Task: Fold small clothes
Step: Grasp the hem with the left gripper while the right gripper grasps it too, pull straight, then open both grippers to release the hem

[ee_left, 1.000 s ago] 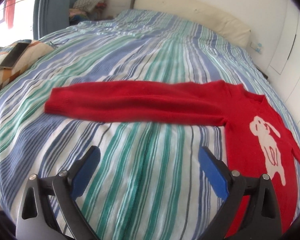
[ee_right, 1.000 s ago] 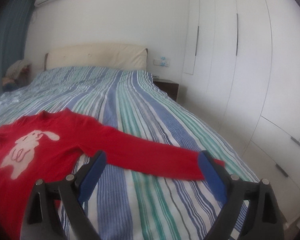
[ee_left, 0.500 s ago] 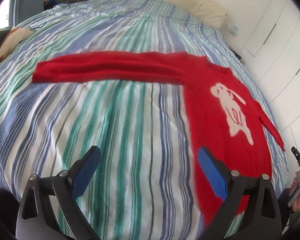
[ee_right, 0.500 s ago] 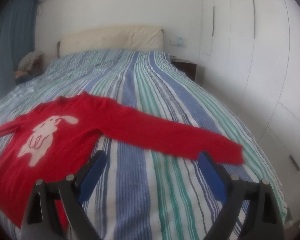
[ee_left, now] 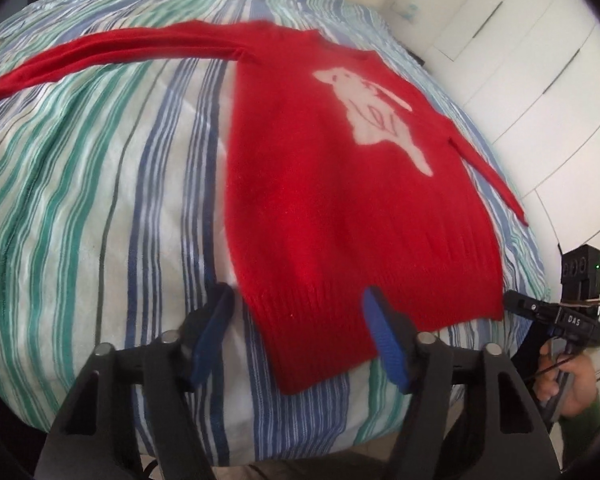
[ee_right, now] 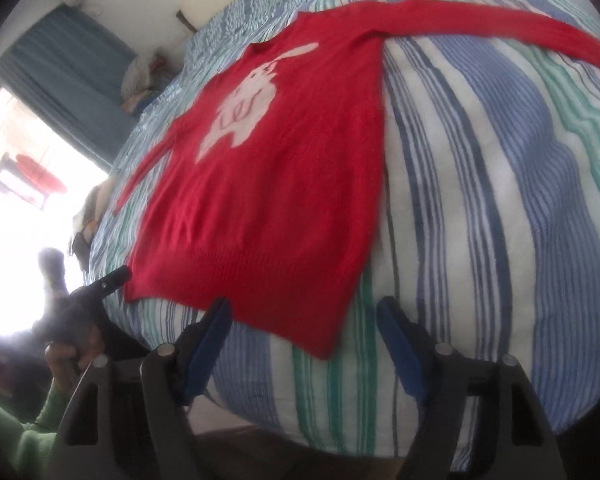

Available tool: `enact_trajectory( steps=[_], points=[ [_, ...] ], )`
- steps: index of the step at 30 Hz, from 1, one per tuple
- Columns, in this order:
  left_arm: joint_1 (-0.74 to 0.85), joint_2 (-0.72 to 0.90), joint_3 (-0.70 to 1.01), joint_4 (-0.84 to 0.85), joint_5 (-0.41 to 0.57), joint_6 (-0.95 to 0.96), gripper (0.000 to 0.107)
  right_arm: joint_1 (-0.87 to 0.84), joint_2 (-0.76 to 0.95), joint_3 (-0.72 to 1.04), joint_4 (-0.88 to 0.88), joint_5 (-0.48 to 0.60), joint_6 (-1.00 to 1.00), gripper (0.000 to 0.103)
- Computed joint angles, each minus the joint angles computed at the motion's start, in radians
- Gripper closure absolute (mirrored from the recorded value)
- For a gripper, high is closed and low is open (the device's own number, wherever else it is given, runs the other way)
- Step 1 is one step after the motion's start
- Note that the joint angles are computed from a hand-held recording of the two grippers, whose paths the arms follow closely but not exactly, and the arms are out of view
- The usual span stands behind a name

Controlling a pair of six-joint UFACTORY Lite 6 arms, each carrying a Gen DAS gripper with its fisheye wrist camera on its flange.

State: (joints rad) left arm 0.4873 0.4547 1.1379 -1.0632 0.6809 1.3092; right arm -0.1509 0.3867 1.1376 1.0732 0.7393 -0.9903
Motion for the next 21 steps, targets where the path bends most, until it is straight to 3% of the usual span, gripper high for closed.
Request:
enact_trajectory(
  steps=[1, 2, 3, 8, 12, 17, 20, 21],
  points=[
    [-0.012, -0.001, -0.006, 0.015, -0.021, 0.005, 0.079, 0.009, 0.024, 0.010, 0.030, 0.003, -0.022, 0.044],
    [-0.019, -0.006, -0.014, 0.025, -0.042, 0.007, 0.093, 0.025, 0.044, 0.021, 0.048, -0.002, -0.049, 0.055],
    [-0.016, -0.003, -0.007, 0.049, -0.037, -0.019, 0.100, 0.046, 0.047, 0.028, 0.032, -0.034, -0.046, 0.099],
    [0.035, -0.087, -0.045, 0.124, 0.007, -0.067, 0.104, 0.091, -0.081, 0.015, -0.304, -0.121, 0.230, 0.099],
    [-0.001, -0.093, -0.079, 0.167, -0.063, -0.070, 0.104, 0.090, -0.157, -0.033, -0.427, -0.112, 0.328, 0.099],
    [-0.001, -0.046, -0.048, 0.150, -0.063, -0.084, 0.101, 0.099, -0.050, -0.023, -0.382, -0.184, 0.297, 0.099],
    [0.011, -0.078, -0.068, 0.144, -0.056, -0.076, 0.084, 0.098, -0.079, -0.044, -0.351, -0.190, 0.254, 0.097],
    [0.020, -0.087, -0.071, 0.142, -0.039, -0.077, 0.068, 0.088, -0.084, -0.046, -0.329, -0.180, 0.233, 0.089]
  ],
)
